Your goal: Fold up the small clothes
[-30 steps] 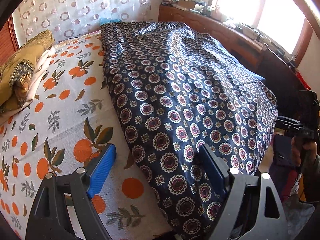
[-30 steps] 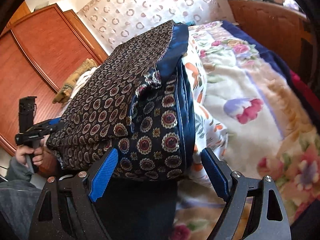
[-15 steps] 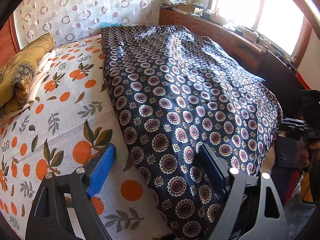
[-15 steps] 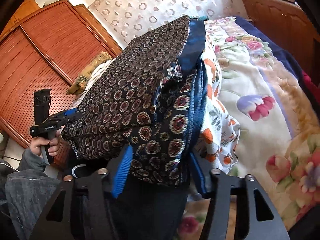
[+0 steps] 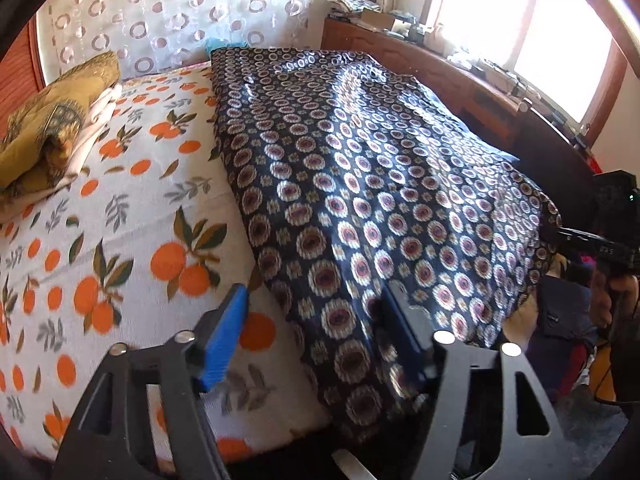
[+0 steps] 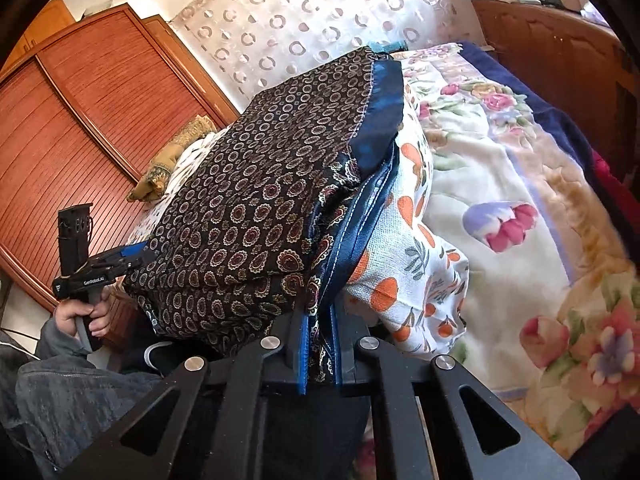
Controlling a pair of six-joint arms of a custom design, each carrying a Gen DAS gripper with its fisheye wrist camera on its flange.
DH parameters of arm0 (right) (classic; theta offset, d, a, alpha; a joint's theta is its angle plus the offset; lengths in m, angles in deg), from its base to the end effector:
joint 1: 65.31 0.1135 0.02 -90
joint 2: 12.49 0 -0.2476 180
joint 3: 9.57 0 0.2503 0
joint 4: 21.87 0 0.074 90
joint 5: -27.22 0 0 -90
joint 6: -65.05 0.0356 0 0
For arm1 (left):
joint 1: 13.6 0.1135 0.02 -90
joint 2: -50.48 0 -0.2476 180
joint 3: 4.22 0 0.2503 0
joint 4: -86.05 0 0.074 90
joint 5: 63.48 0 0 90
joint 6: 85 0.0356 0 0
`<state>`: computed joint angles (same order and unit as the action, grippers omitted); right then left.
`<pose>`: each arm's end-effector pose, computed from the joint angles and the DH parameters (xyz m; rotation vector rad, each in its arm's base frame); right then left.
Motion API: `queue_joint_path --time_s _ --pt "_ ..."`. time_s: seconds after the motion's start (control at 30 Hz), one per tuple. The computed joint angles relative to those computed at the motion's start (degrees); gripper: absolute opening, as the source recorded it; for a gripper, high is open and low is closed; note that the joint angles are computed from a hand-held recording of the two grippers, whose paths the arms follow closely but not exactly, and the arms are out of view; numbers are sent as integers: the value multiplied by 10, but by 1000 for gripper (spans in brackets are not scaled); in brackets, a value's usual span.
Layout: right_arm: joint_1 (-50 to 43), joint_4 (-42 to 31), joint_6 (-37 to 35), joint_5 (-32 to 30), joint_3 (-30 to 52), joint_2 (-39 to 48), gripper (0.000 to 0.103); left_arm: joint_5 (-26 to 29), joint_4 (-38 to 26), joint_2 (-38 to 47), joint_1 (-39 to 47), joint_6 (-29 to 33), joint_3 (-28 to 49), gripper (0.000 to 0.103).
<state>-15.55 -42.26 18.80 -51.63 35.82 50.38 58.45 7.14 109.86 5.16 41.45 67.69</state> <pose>0.1550 0.1725 0.1918 -0.0109 2.3039 0.6661 0.1765 0.0401 0.2854 0.5320 2.4464 -0.3914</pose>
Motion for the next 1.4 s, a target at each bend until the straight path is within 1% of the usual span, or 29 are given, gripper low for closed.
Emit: queue_joint_path --time_s 0.03,0.1,0.27,0.37,0.4,0.47,0.5,0.57,0.63,0.67,0.83,1.0,1.07,1.1,1.23,1.37,1.4 --pt "-1 -1 -1 0 2 1 9 6 -9 -2 8 3 0 61" --pt "0 -3 -4 4 6 3 9 9 -16 -8 16 6 -3 58" --pt "13 -21 -4 22 21 10 8 -14 -15 -49 10 3 -24 58" --pt "14 -32 -4 22 25 9 7 -19 -14 -65 8 6 -33 57" --pt "12 -38 -6 18 26 7 7 -19 -14 -67 10 10 -35 53" --pt "10 -54 -13 12 30 -2 6 -16 -19 -72 5 16 -36 31" --pt "7 -59 -18 5 30 -12 5 -15 -21 -72 1 19 -36 29" --pt "10 -73 -27 9 39 -27 5 -22 -19 -74 -11 19 -35 16" --pt "14 -80 -37 18 49 -43 5 -12 -25 -63 -10 24 -25 10" --pt "15 -80 -40 22 51 -47 5 -6 -31 -56 -8 31 -15 8" --pt "1 -73 -65 16 75 -46 5 43 -76 -21 14 56 59 7" --pt "-29 -46 -112 7 100 -37 5 66 -87 8 0 43 135 7" --pt "-46 -25 -133 4 114 -24 5 62 -73 23 -20 21 164 7" --pt "-55 -13 -143 0 124 -14 4 55 -54 34 -37 2 179 7" --pt "-99 7 -188 -23 191 55 4 33 -14 85 -83 -46 232 7" --pt "-144 17 -214 -42 262 135 4 13 19 156 -120 -82 300 7" --pt "-153 21 -217 -45 278 157 4 6 28 185 -129 -93 326 7"
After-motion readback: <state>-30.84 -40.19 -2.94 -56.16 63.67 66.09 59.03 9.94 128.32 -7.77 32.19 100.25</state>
